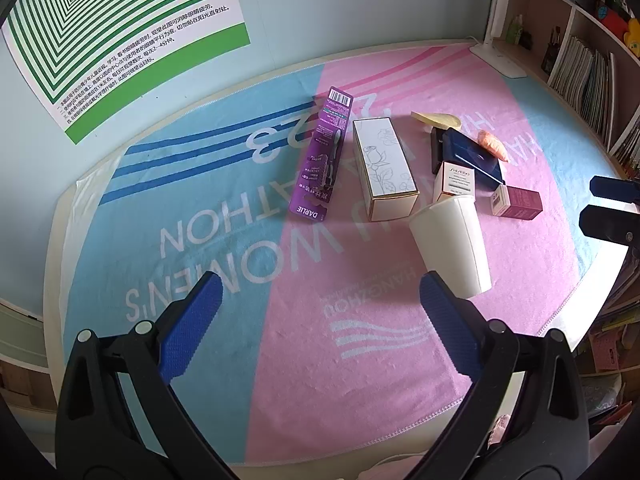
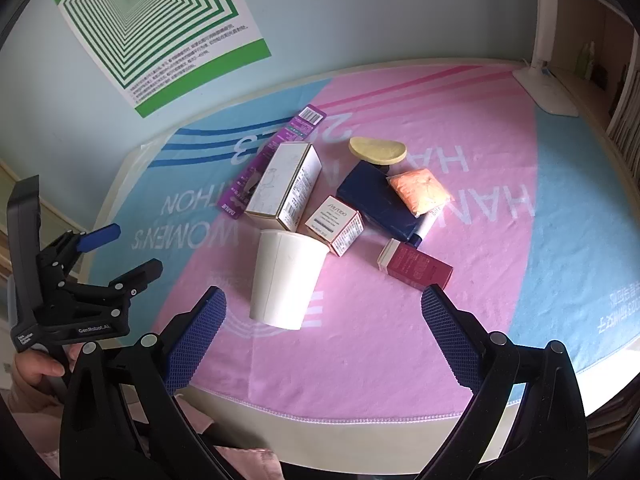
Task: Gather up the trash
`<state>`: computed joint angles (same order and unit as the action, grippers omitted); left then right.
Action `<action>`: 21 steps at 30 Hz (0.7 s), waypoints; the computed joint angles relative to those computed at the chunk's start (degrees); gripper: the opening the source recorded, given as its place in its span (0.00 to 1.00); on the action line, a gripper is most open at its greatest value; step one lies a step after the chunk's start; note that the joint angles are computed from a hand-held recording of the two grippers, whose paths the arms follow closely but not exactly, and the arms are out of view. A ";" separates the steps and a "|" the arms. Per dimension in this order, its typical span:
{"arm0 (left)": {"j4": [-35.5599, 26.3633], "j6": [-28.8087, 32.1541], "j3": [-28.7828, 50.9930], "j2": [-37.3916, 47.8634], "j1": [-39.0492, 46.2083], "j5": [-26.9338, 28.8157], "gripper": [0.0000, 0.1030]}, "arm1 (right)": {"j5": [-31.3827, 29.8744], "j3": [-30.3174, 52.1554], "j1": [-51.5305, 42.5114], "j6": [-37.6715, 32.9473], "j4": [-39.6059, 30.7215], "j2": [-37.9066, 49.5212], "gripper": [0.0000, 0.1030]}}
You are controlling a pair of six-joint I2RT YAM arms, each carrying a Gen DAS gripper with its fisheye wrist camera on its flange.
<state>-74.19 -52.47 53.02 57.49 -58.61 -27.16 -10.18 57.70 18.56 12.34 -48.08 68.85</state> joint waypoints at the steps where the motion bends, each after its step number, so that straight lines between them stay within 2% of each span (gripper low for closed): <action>1: -0.08 -0.06 0.03 0.01 -0.10 -0.06 0.94 | 0.06 0.03 0.10 -0.06 0.01 0.04 0.94; 21: -0.38 -0.82 -0.10 0.01 -0.74 -0.22 0.94 | -0.19 0.76 0.13 -0.51 -0.41 0.89 0.94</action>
